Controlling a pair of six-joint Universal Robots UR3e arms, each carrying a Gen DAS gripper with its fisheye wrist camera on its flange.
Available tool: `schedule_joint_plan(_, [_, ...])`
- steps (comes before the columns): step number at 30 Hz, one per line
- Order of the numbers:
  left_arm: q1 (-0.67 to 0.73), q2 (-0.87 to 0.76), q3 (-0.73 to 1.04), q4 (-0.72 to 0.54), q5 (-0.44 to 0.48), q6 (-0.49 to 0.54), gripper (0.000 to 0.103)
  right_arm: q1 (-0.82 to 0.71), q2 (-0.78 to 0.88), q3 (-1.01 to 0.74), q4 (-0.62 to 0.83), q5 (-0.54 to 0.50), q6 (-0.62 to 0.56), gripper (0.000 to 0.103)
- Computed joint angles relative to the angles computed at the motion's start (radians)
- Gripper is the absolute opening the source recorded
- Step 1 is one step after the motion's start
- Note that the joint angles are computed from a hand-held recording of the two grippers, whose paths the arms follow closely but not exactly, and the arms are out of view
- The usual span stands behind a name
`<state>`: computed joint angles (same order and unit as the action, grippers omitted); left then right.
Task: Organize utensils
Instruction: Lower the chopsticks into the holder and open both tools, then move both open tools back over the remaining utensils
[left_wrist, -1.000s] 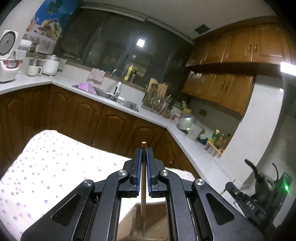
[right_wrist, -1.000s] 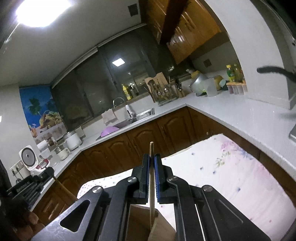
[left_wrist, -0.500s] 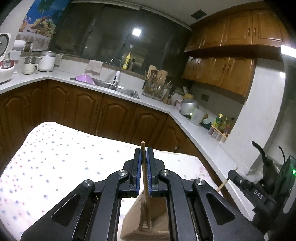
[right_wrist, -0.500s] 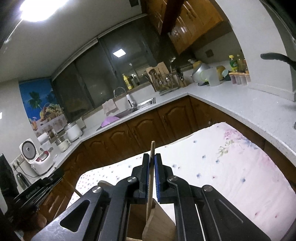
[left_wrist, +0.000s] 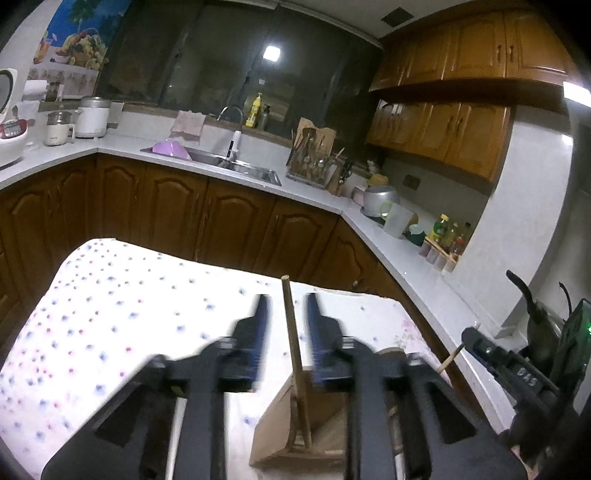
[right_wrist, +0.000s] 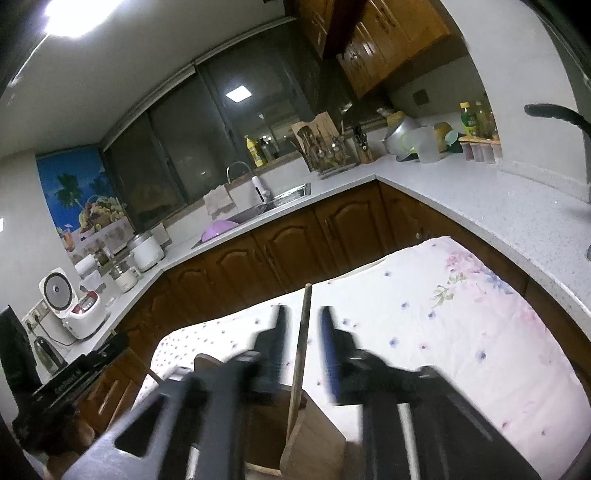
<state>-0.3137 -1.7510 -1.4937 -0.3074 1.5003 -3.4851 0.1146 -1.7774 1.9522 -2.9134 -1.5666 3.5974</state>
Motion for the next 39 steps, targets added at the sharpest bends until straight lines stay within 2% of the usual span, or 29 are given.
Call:
schedule_joint_plan(2, [-0.002, 0.016, -0.020, 0.007, 0.009, 0.003, 0.042, -0.007, -0.018, 0.020, -0.015, 0.009, 0.001, 0.057])
schedule_joint_plan(5, [0.010, 0.066, -0.064, -0.014, -0.009, 0.020, 0.053, -0.029, -0.067, 0.052, -0.008, 0.042, 0.009, 0.059])
schedule_joint_plan(8, [0.017, 0.131, -0.108, -0.061, 0.013, 0.018, 0.082, -0.050, -0.131, 0.091, 0.007, 0.075, 0.021, 0.073])
schedule_joint_plan(9, [0.027, 0.168, -0.145, -0.061, 0.014, 0.014, 0.083, -0.050, -0.154, 0.109, 0.006, 0.076, 0.024, 0.078])
schedule_joint_plan(12, [0.075, 0.281, -0.235, -0.107, -0.027, 0.020, 0.085, -0.044, -0.234, 0.152, 0.033, 0.071, 0.024, 0.086])
schedule_joint_plan(20, [0.166, 0.557, -0.430, -0.241, -0.079, 0.100, 0.086, 0.022, -0.448, 0.231, 0.190, 0.033, 0.018, 0.090])
schedule_joint_plan(27, [0.265, 0.803, -0.573, -0.422, -0.153, 0.178, 0.086, 0.238, -0.527, 0.249, 0.282, -0.159, 0.050, 0.090])
schedule_joint_plan(30, [0.329, 0.924, -0.628, -0.521, -0.208, 0.221, 0.086, 0.328, -0.525, 0.254, 0.300, -0.236, 0.080, 0.090])
schedule_joint_plan(34, [0.372, 1.037, -0.668, -0.619, -0.239, 0.259, 0.086, 0.458, -0.502, 0.254, 0.318, -0.358, 0.124, 0.090])
schedule_joint_plan(39, [0.430, 1.163, -0.703, -0.740, -0.282, 0.315, 0.086, 0.579, -0.469, 0.266, 0.328, -0.456, 0.189, 0.090])
